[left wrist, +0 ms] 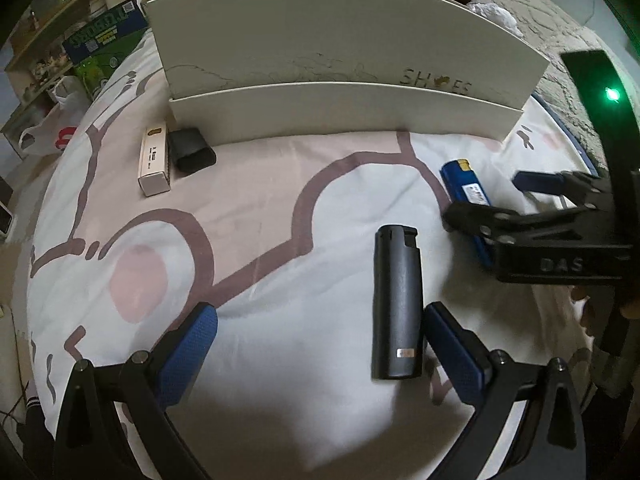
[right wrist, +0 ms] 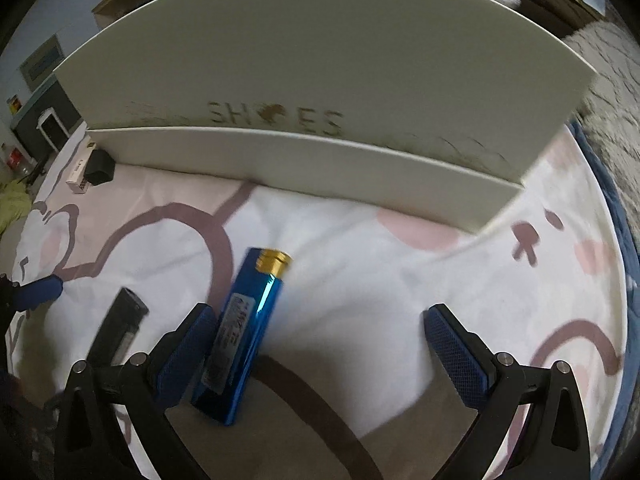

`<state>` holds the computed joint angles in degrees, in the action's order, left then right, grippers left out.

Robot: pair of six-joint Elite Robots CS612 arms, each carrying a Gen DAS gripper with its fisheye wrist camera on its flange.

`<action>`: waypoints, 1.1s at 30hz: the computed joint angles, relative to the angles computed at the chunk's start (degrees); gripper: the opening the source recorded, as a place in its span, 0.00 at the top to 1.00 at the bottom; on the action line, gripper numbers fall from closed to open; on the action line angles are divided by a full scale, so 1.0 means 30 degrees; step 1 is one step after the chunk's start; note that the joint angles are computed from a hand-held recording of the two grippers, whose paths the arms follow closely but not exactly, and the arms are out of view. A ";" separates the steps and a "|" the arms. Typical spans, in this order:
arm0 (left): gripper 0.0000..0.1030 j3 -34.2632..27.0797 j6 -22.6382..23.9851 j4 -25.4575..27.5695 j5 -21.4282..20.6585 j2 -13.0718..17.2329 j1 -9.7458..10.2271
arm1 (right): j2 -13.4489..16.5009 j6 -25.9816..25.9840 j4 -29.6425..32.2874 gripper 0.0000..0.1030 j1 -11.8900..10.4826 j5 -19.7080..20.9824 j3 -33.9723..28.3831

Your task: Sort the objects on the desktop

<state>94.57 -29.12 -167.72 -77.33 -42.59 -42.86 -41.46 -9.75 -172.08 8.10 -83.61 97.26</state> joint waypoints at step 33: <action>0.59 0.0924 -0.0423 -0.3042 0.3121 0.0392 -0.0521 | -0.0646 -0.3467 -0.3595 0.58 -0.1414 0.0068 0.2177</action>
<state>97.34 -30.39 -176.84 -67.97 -41.41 -44.43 -43.40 -20.15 -182.87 3.86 -83.41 103.80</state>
